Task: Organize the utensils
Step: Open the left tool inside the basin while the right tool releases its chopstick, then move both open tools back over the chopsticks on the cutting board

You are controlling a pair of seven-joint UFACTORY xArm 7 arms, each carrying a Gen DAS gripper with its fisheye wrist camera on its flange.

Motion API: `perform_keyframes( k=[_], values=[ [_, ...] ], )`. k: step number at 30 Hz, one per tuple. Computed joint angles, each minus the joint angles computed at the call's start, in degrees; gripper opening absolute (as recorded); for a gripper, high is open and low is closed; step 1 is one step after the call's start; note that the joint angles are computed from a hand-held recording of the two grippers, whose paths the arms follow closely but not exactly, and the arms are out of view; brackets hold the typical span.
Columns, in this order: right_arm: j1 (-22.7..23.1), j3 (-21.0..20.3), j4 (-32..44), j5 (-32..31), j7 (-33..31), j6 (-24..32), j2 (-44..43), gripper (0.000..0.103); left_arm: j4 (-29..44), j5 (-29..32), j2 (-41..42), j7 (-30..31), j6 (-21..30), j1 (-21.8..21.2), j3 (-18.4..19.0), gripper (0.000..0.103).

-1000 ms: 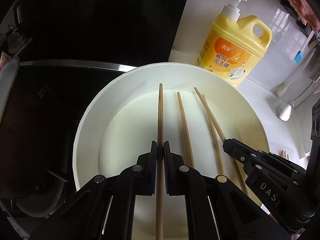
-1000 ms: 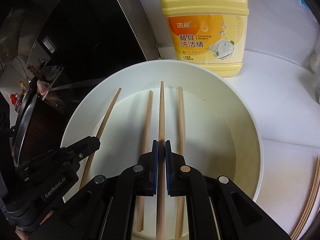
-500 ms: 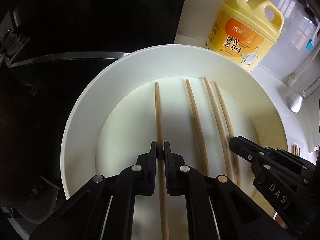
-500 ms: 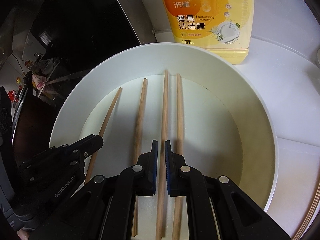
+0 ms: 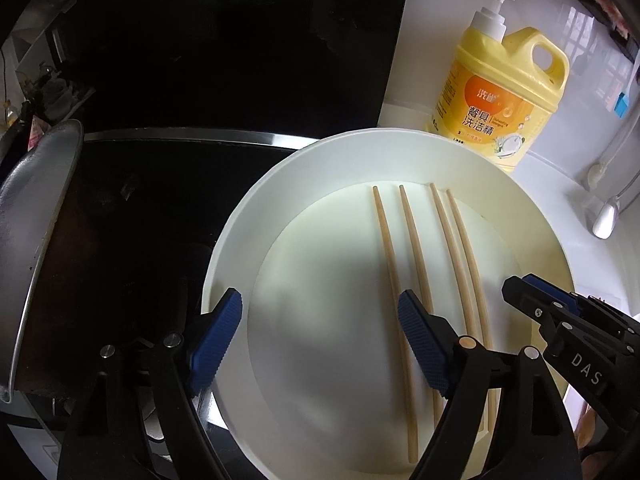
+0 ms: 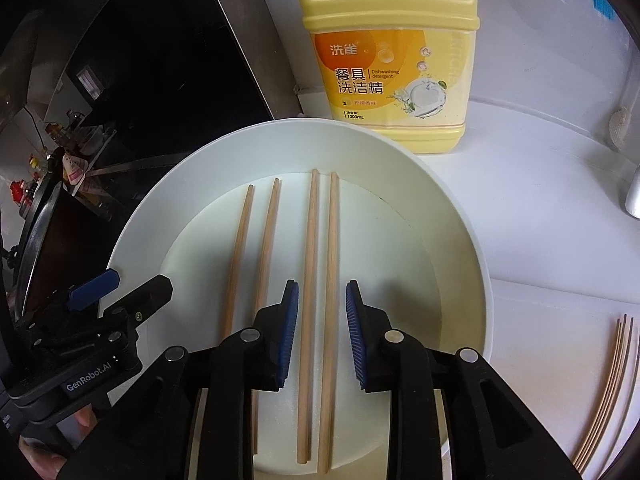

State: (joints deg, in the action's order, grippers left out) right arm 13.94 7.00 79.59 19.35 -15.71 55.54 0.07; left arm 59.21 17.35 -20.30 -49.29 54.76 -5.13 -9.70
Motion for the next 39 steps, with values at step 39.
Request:
perform_keyframes(
  k=[39],
  values=[
    [-2.6,-4.2,-16.6,-7.9,5.6,0.4,-22.7,0.067,-0.6,-0.6,-9.0,4.6,1.8,-0.7,-5.4,0.096]
  ],
)
